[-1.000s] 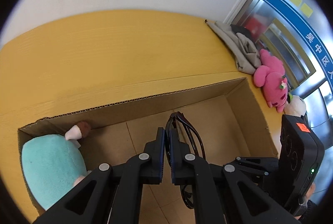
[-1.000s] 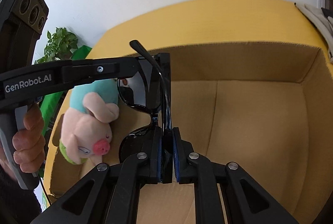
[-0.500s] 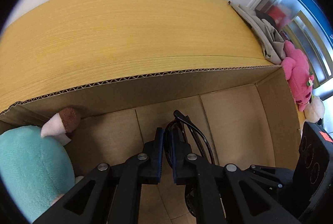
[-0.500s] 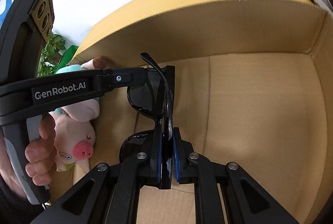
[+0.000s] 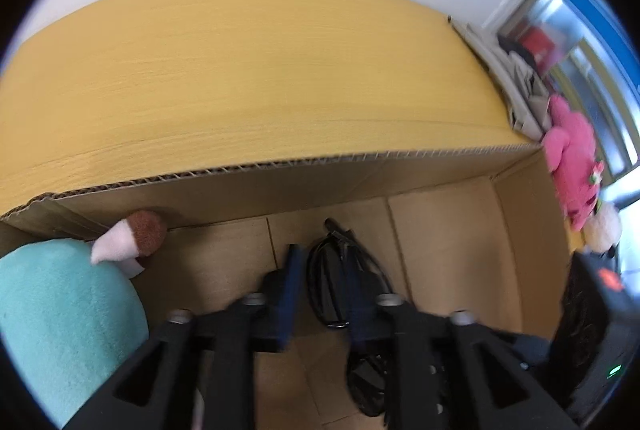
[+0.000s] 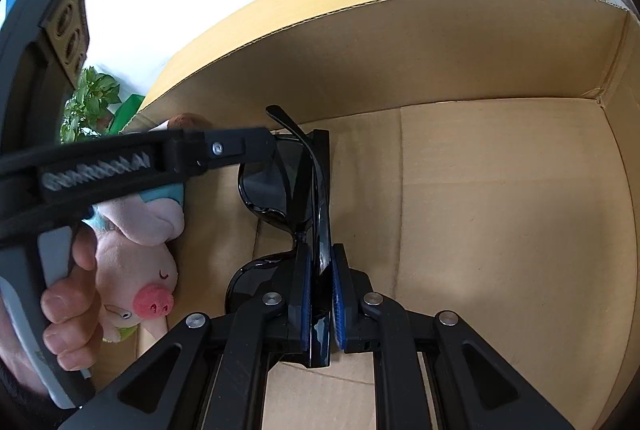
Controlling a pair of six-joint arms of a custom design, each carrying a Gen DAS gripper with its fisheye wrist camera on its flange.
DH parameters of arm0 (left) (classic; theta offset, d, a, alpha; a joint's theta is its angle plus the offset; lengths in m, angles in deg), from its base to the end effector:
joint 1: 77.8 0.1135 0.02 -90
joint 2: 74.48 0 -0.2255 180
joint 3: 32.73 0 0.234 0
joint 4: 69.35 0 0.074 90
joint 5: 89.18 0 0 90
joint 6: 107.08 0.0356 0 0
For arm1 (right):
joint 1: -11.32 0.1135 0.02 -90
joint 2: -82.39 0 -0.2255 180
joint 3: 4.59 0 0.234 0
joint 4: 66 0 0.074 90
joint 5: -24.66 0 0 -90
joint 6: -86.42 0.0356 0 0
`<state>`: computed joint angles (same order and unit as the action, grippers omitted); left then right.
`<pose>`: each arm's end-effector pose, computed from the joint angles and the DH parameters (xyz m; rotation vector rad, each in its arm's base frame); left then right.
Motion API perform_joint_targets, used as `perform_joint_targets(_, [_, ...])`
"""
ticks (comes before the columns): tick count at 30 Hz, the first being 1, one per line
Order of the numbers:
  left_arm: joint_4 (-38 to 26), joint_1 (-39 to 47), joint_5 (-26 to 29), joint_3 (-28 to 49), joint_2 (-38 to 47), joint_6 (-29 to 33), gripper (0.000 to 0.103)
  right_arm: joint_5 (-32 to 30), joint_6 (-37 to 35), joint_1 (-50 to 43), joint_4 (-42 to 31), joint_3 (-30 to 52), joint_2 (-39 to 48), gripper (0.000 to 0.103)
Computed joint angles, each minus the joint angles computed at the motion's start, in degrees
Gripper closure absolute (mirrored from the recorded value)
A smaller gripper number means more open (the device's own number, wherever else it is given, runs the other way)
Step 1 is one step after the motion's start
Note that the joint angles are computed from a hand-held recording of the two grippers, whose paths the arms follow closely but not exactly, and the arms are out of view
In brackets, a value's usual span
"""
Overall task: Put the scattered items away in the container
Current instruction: 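Lower the sunglasses into the box and open the right gripper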
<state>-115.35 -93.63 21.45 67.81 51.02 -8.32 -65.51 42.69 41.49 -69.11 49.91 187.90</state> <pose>0.3796 -0.1207 0.0969 0.6762 2.7033 -0.5348 0.2522 0.1467 0.0601 0.3632 2.5768 0.5243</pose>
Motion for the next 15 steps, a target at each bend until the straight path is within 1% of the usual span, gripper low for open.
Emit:
perform_joint_targets(2, [2.3, 0.8, 1.0, -3.0, -3.4, -1.5, 0.057, 1.3, 0.6, 1.8, -0.8, 2.0, 1.3, 0.092])
perform_joint_targets(5, [4.0, 1.9, 1.3, -6.6, -8.8, -2.1, 0.057, 1.7, 2.2, 3.1, -0.3, 3.6, 2.9, 0.092])
perform_joint_targets(7, [4.2, 2.7, 1.9, -8.7, -12.2, -2.1, 0.057, 0.5, 3.0, 2.8, 0.7, 4.1, 3.7, 0.092])
perform_joint_targets(11, [4.4, 4.2, 2.8, -13.3, -19.2, -1.8, 0.057, 0.8, 3.2, 3.8, 0.0, 5.9, 4.3, 0.091])
perform_joint_targets(12, [4.5, 4.4, 3.1, -14.4, -20.5, -1.8, 0.057, 1.3, 3.0, 4.2, 0.5, 5.5, 3.7, 0.081])
perform_joint_targets(13, [4.4, 4.9, 3.7, -15.8, -22.4, -1.5, 0.057, 2.6, 2.7, 4.9, 0.8, 4.9, 2.3, 0.058])
perform_joint_targets(14, [4.5, 5.3, 4.0, -17.4, -24.5, -1.1, 0.057, 4.5, 2.7, 5.7, 0.0, 4.5, 0.8, 0.042])
perform_joint_targets(15, [4.9, 5.6, 4.1, -18.9, -26.4, -0.9, 0.057, 6.0, 3.2, 6.4, -0.9, 4.1, -0.8, 0.017])
